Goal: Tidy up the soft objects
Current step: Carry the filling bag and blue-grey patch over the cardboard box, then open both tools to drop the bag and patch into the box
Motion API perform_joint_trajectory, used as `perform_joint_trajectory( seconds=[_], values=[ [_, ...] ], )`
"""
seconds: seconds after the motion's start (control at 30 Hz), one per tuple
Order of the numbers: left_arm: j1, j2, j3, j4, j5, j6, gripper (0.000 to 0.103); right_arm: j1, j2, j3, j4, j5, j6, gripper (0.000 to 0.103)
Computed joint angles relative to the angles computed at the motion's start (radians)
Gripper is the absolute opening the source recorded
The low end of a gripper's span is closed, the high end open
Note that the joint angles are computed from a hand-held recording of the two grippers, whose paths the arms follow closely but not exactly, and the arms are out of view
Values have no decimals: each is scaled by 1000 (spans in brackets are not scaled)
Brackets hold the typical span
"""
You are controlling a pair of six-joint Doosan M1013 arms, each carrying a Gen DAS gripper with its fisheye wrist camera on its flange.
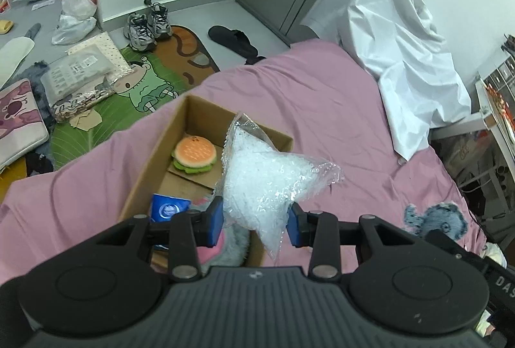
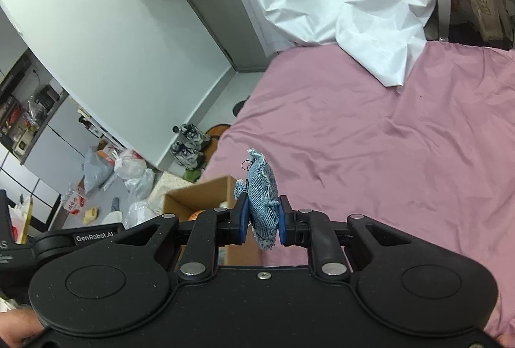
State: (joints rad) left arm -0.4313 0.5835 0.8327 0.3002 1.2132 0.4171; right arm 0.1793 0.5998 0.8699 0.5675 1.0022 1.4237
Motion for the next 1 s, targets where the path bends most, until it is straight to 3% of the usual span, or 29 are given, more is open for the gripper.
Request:
perform_joint_trajectory(
  seconds=[0.5, 1.0],
  values=[
    [33, -44, 100, 0, -47, -4, 39, 22, 13, -7, -19, -20, 9, 18],
    [83, -24, 127, -74, -49, 18, 39, 65, 79, -87, -49, 49, 17, 18]
  ],
)
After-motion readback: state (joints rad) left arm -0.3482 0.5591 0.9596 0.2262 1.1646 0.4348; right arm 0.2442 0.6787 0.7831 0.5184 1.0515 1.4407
